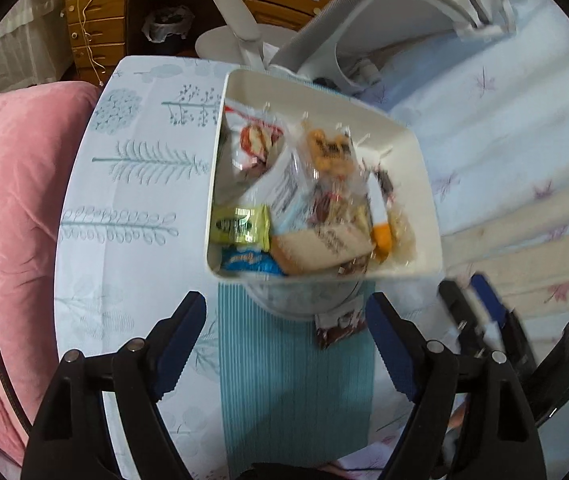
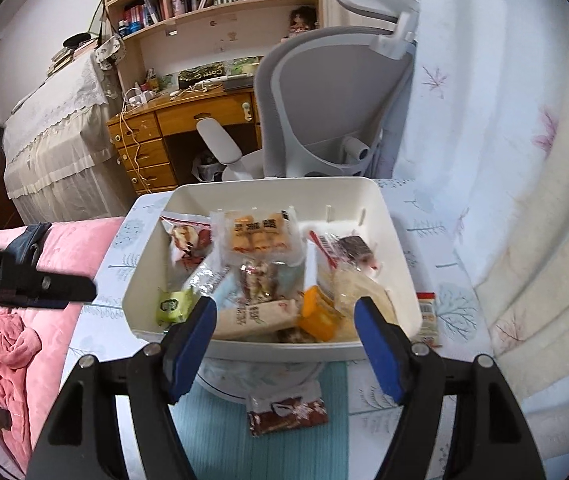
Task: Organize snacks
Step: 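Move the left tool to the brown coffee-candy packet while the right tool approaches the white-and-red biscuit packet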
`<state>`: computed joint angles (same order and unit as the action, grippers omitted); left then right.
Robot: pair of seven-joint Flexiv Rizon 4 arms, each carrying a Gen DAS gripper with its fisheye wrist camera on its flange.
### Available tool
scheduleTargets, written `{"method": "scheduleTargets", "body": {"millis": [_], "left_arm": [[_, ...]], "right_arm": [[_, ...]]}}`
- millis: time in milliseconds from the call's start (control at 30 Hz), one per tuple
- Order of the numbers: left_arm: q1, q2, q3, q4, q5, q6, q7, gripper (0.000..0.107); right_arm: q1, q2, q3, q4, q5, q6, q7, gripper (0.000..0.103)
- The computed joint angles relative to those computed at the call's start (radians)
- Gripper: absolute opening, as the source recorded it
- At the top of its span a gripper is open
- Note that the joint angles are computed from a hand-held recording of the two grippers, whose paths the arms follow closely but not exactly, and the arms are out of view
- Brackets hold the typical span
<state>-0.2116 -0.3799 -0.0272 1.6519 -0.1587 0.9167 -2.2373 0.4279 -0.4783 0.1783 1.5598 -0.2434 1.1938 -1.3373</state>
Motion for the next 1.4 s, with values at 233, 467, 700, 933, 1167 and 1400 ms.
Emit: {"method": "scheduleTargets", "body": {"millis": [233,467,700,933,1167,1400], "left_arm": [[-0.067,-0.017,0.004,-0.034,0.086,-0.060,-0.059,0.081],[-0.146,-0.090,0.008,-0.156,0.181,-0.145,-0.139,0.081],[-0.209,-0.197,0.023,-0.322,0.225,-0.288,-0.262,0.081],[-0.243,-0.309,0.031,-0.474,0.233,-0.386,-0.345,0.081],[-0.248,-0.423,0.033,-0.620,0.206,-0.472,-0.394,0.081],[-0.248,-0.520,0.048,-0.744,0.179,-0.566,-0.483,0.081]], "right_arm": [[-0.068,0.009,0.036,0.008,0.072,-0.009,-0.079,0.072],[-0.162,-0.001,0.105,-0.032,0.207,-0.071,-0.248,0.072],[-0.208,-0.019,0.118,-0.090,0.310,-0.169,-0.429,0.072],[-0.239,-0.070,0.096,-0.179,0.380,-0.286,-0.534,0.073],[-0.225,-0.151,0.049,-0.257,0.357,-0.361,-0.561,0.074],[-0.221,-0.249,0.040,-0.339,0.335,-0.376,-0.580,0.074]]}}
